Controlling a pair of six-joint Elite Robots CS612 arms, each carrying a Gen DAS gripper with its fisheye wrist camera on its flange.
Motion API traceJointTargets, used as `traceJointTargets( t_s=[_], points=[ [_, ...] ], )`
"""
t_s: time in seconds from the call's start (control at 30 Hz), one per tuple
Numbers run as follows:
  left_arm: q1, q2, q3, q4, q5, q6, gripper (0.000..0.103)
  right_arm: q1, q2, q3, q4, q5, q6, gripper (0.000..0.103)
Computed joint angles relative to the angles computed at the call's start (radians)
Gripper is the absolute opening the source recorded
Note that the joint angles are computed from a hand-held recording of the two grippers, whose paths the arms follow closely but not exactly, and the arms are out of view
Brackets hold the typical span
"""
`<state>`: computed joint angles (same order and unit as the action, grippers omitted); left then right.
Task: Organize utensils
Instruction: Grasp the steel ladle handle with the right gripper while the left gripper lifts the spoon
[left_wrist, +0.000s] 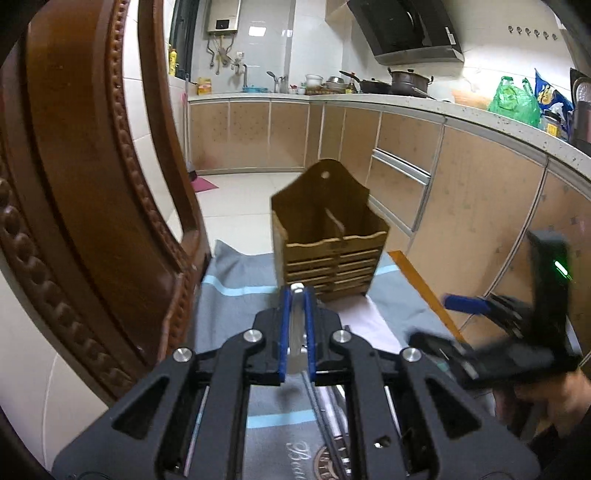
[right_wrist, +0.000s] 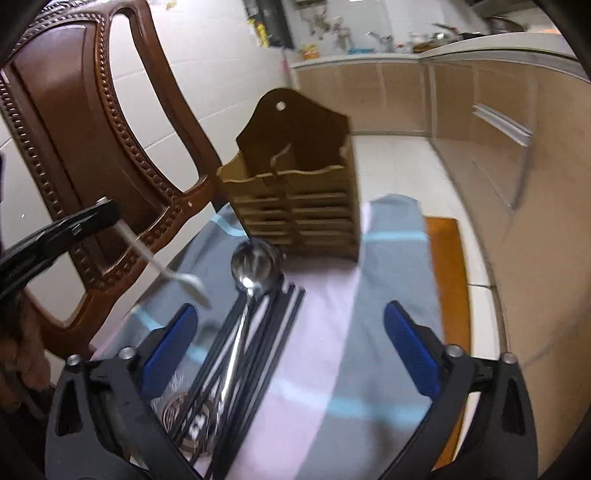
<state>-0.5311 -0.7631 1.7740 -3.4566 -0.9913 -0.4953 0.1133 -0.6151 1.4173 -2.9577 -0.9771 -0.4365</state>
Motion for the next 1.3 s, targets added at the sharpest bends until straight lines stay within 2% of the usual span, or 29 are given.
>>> traceJointTargets(
  t_s=[0.03, 0.07, 0.13, 0.23, 0.27, 0.47, 0.57, 0.63, 0.8, 0.9, 1.03, 1.1, 1.13, 1.2, 1.3],
  points=[
    [0.001, -0.004, 0.006, 0.0, 0.004, -0.001, 0.008, 0.011, 0.013, -0.043, 0.08, -0.006, -0.037, 0.08],
    [0.003, -0.006, 0.009, 0.0, 0.006, -0.002, 0.008, 0.028, 0.031, -0.094, 0.162, -0.038, -0.087, 0.078],
    [0.006, -0.014, 0.021, -0.01, 0.007, -0.011, 0.008, 0.057, 0.06, -0.164, 0.248, -0.106, -0.185, 0.065],
    [0.01, -0.014, 0.024, -0.023, -0.003, -0.005, 0.008, 0.087, 0.101, -0.247, 0.335, -0.176, -0.268, 0.058],
    [0.009, -0.015, 0.026, -0.026, -0.003, 0.0, 0.008, 0.095, 0.115, -0.275, 0.365, -0.197, -0.272, 0.057],
    [0.016, -0.016, 0.031, -0.037, -0.01, -0.013, 0.008, 0.115, 0.17, -0.388, 0.515, -0.203, -0.272, 0.04],
    [0.017, -0.018, 0.037, -0.043, -0.009, -0.019, 0.008, 0.11, 0.188, -0.431, 0.59, -0.161, -0.235, 0.022],
    [0.019, -0.019, 0.038, -0.043, -0.009, -0.023, 0.008, 0.104, 0.183, -0.429, 0.603, -0.119, -0.211, 0.006],
    [0.019, -0.022, 0.042, -0.051, -0.008, -0.03, 0.008, 0.085, 0.103, -0.281, 0.454, -0.072, -0.195, 0.004],
    [0.017, -0.026, 0.048, -0.062, -0.011, -0.032, 0.008, 0.07, 0.058, -0.193, 0.326, -0.052, -0.151, 0.004],
    [0.01, -0.033, 0.055, -0.075, -0.012, -0.03, 0.008, 0.04, -0.03, -0.029, 0.054, -0.031, -0.042, 0.004],
    [0.003, -0.039, 0.059, -0.075, -0.002, -0.028, 0.008, 0.025, -0.077, 0.052, -0.108, -0.048, 0.018, 0.004],
    [0.0, -0.042, 0.062, -0.076, 0.004, -0.027, 0.008, 0.019, -0.088, 0.062, -0.151, -0.051, 0.044, 0.004],
    [-0.007, -0.048, 0.066, -0.07, 0.015, -0.035, 0.008, 0.006, -0.118, 0.123, -0.305, -0.079, 0.123, 0.004],
    [-0.015, -0.055, 0.073, -0.073, 0.026, -0.061, 0.008, 0.001, -0.135, 0.184, -0.496, -0.109, 0.192, 0.004]
  ],
)
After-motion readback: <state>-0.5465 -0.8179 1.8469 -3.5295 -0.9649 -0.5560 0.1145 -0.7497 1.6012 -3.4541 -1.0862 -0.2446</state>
